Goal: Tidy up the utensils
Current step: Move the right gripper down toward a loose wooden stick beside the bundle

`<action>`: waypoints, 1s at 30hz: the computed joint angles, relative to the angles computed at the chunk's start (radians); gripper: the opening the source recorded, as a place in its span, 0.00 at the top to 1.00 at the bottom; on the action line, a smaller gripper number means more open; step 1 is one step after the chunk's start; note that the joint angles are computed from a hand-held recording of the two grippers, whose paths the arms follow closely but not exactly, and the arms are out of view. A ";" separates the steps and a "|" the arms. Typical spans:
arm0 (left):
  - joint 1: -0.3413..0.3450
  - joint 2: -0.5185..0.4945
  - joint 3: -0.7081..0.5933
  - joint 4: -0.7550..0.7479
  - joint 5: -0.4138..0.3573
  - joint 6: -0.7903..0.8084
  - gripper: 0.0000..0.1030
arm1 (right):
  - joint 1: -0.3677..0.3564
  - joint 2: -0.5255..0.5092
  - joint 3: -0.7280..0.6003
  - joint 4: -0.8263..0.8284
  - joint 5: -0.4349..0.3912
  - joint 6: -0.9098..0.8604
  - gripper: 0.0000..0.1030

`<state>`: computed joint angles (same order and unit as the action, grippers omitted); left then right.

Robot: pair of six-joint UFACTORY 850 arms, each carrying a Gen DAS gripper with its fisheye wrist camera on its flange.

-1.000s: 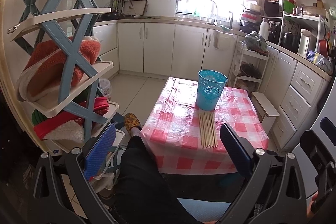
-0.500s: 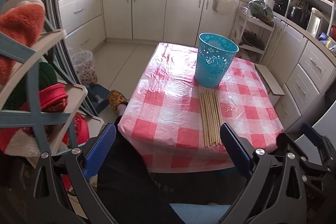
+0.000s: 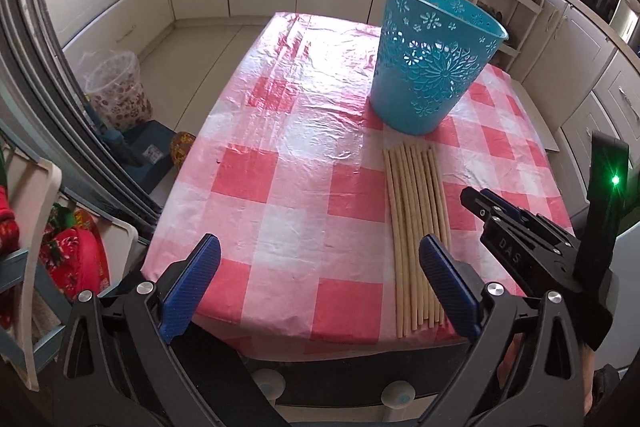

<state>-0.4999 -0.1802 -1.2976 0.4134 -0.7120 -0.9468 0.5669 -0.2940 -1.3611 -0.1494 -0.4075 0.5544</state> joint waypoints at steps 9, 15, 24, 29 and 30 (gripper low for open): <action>0.033 -0.092 -0.056 -0.055 0.018 0.039 0.07 | -0.010 -0.083 -0.074 0.014 -0.030 -0.054 0.81; 0.035 -0.132 -0.084 -0.058 0.017 0.052 0.07 | -0.010 -0.085 -0.073 -0.015 -0.024 -0.051 0.83; 0.036 -0.253 -0.192 -0.059 -0.009 0.091 0.08 | -0.024 -0.081 -0.078 0.010 -0.070 -0.185 0.92; 0.032 -0.310 -0.243 -0.021 -0.047 0.079 0.10 | -0.043 -0.076 -0.074 0.069 -0.076 -0.246 0.92; 0.032 -0.314 -0.249 -0.019 -0.049 0.082 0.10 | -0.045 -0.076 -0.073 0.075 -0.074 -0.249 0.92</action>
<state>-0.4678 -0.4939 -1.5464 0.3945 -0.7607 -0.8651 0.5218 -0.3696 -1.4340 -0.0740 -0.4815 0.3056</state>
